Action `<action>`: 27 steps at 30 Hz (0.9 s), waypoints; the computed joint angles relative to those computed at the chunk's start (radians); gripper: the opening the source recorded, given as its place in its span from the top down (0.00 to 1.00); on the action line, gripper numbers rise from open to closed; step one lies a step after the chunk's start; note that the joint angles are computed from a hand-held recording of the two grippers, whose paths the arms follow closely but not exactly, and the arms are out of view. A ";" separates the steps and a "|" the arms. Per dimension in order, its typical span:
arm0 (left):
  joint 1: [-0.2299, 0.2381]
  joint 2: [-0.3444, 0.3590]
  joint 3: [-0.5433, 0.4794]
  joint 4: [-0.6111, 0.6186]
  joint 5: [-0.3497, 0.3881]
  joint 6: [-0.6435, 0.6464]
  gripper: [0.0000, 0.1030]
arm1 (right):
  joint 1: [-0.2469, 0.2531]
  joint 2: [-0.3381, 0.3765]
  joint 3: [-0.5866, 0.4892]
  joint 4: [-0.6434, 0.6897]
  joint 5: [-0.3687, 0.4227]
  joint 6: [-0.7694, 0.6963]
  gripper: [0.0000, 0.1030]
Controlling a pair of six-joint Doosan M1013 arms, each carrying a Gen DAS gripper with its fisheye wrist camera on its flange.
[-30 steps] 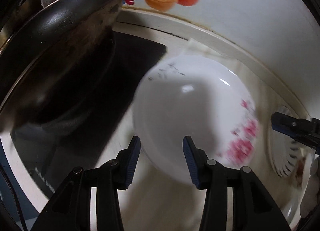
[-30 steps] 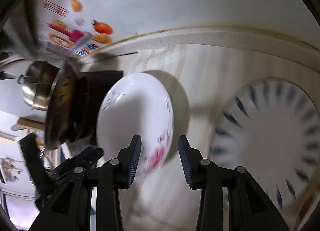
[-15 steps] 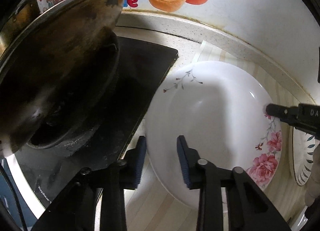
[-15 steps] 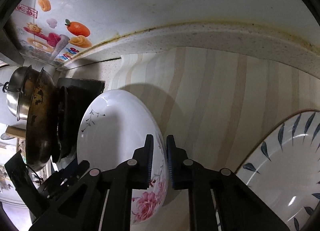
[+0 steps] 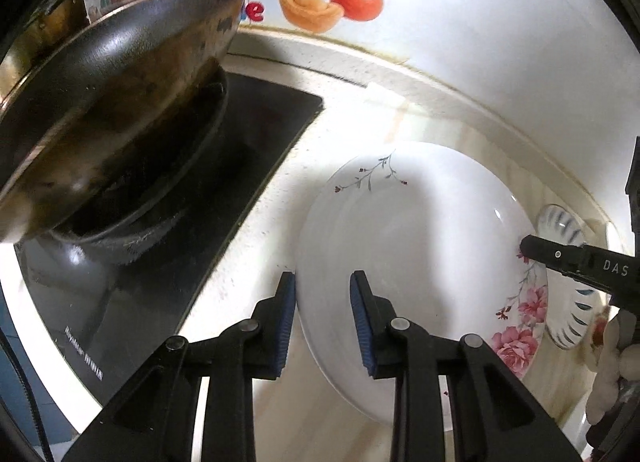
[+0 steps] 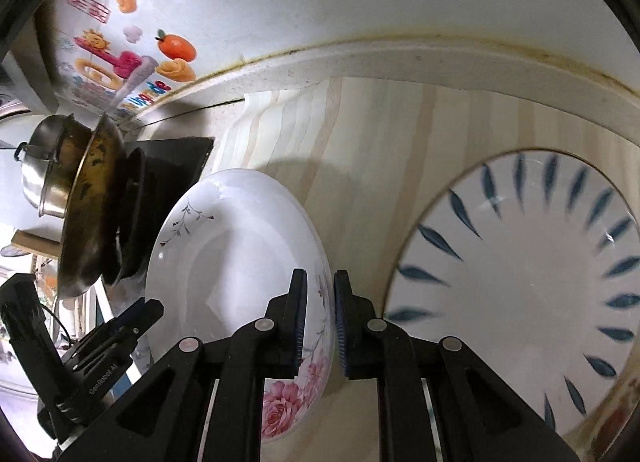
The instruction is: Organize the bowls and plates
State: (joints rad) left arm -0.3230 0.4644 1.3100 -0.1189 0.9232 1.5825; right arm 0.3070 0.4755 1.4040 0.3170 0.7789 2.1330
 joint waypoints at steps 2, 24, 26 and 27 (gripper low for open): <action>-0.005 -0.019 0.014 -0.010 -0.004 0.006 0.76 | 0.001 -0.026 0.027 -0.002 -0.016 0.005 0.85; -0.191 -0.284 0.266 -0.113 0.025 0.131 0.76 | 0.052 -0.532 0.503 -0.208 -0.054 0.356 0.85; -0.213 -0.297 0.287 -0.121 0.030 0.147 0.76 | 0.058 -0.575 0.544 -0.231 -0.047 0.405 0.85; -0.224 -0.302 0.298 -0.122 0.033 0.153 0.76 | 0.062 -0.599 0.567 -0.242 -0.042 0.435 0.85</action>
